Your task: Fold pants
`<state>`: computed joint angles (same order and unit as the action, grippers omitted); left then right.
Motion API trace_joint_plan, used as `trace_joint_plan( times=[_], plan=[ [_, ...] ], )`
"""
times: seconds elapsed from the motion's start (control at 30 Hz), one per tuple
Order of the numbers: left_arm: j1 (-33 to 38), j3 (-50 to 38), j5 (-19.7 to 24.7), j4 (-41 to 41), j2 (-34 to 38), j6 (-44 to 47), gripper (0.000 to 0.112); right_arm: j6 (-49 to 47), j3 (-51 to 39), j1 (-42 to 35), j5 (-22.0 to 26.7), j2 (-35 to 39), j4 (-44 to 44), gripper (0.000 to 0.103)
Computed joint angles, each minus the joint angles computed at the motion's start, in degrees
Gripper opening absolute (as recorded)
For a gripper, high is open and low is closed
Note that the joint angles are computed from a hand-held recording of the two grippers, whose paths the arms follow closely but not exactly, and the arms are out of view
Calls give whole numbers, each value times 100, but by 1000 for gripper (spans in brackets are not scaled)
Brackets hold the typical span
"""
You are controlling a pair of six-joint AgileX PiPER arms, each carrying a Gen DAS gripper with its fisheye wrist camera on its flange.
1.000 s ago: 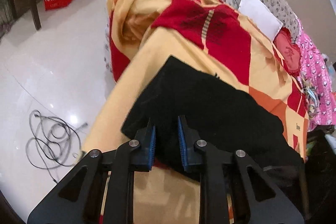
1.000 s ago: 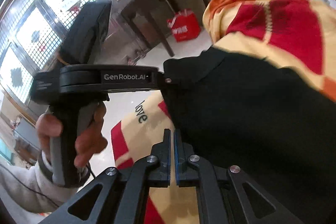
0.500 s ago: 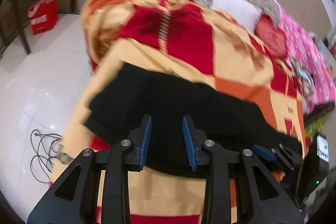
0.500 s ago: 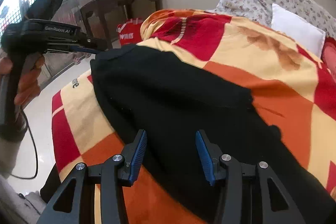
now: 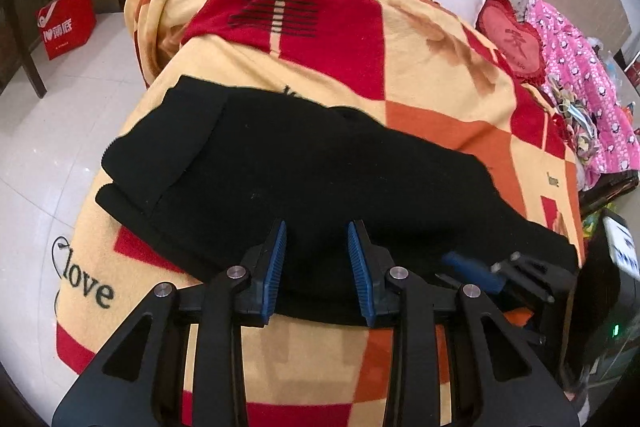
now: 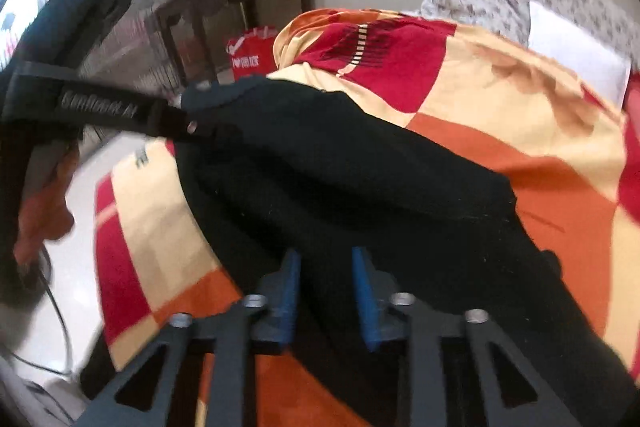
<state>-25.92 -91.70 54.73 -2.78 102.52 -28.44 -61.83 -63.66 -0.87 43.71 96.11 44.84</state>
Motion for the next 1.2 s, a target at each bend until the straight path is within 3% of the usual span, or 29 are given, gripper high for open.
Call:
trace_joint_plan(
  times=[0.07,0.2,0.37,0.47,0.5,0.53,0.67,0.73,0.8,0.87,0.97,1.0,1.03,1.07,1.13,1.2],
  plan=[
    [-63,71,-39,79,-169,-23,30,96,27,3,236,-97,-136,7],
    [-176,181,-190,203,-240,-125,45,-202,408,-98,310,-266,173,7],
    [-316,-111,-16,47,28,-25,45,-274,540,-407,521,-608,355,7],
    [-529,-214,-84,258,87,-110,46,-412,825,-1257,578,-1153,479,20],
    [-577,-282,-75,265,156,-94,46,-418,887,-1536,551,-1270,466,34],
    [-616,-375,-45,228,256,-44,46,-381,944,-1983,525,-1409,403,40],
    [-736,-589,53,226,565,-60,46,-109,810,-3590,385,-1533,13,40],
    [-758,-657,88,187,683,-72,46,148,665,-4188,-10,-1434,-327,41],
    [-801,-718,107,217,773,-142,46,445,436,-4389,-287,-1168,-745,42],
    [-847,-862,191,262,904,-203,46,395,139,-4541,-157,-744,-796,42],
    [-941,-1040,310,415,1048,-300,46,-267,103,-4602,-41,-485,-246,41],
    [-981,-1099,342,494,1089,-349,48,-412,170,-4516,-229,-467,-149,34],
    [-1017,-1162,373,546,1133,-374,50,-453,175,-4460,-318,-455,-143,13],
    [-1034,-1186,384,558,1151,-385,53,-526,103,-4464,-192,-425,-43,7],
    [-1053,-1333,473,548,1230,-386,53,-556,-6,-4369,-164,-470,-97,7],
    [-1016,-1428,461,374,1271,-312,53,-601,-88,-4129,-486,-625,-261,7]
  ],
)
